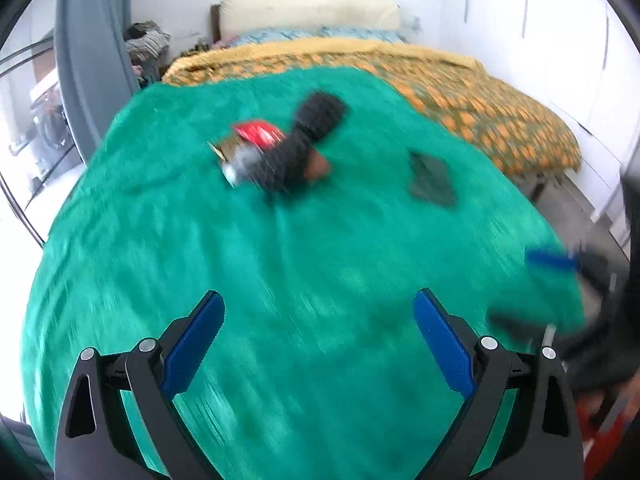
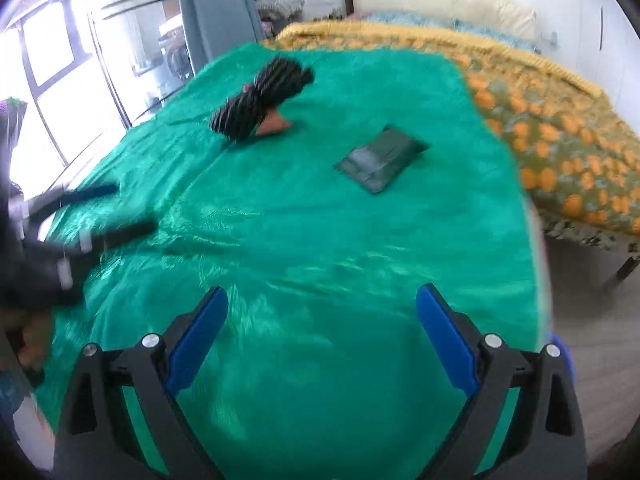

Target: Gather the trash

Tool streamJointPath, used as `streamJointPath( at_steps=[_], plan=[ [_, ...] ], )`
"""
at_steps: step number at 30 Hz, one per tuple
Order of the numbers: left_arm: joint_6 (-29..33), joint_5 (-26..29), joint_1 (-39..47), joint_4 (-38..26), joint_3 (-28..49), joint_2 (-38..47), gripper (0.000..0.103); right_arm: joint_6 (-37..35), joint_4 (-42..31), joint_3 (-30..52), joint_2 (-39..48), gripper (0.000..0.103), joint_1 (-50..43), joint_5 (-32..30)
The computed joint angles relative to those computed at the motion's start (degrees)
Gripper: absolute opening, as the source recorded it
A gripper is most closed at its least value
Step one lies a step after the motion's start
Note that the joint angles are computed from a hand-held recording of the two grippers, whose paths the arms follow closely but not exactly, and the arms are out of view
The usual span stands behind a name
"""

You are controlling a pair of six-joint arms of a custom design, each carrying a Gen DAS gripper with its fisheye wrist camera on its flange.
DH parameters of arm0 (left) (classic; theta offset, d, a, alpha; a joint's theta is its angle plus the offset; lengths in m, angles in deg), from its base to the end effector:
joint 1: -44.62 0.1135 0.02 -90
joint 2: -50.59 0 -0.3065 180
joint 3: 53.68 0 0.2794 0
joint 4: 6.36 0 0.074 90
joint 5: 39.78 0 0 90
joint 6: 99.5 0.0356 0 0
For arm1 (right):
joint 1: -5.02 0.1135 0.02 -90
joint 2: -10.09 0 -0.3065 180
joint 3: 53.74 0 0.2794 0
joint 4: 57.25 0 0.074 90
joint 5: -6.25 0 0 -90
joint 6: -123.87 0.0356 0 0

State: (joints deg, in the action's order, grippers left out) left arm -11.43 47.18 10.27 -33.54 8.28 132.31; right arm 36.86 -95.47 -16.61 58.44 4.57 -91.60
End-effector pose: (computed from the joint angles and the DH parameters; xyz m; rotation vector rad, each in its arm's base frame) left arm 0.2600 -0.1754 0.2423 0.6462 2.3130 -0.2344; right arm 0.1614 0.0036 0.2051 0.0114 2.4315 0.1866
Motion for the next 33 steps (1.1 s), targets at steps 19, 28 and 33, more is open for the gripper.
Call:
streamJointPath(
  at_steps=[19, 28, 33],
  plan=[
    [6.4, -0.7, 2.9, -4.6, 27.2, 25.8, 0.039, 1.0, 3.9, 0.9, 6.9, 0.093, 7.1, 7.1],
    [4.6, 6.1, 6.6, -24.0, 20.6, 9.8, 0.038, 1.5, 3.4, 0.5, 5.6, 0.093, 7.2, 7.0],
    [1.6, 8.8, 10.0, -25.7, 9.9, 1.1, 0.040, 1.4, 3.4, 0.5, 5.7, 0.093, 7.1, 6.9]
  ],
)
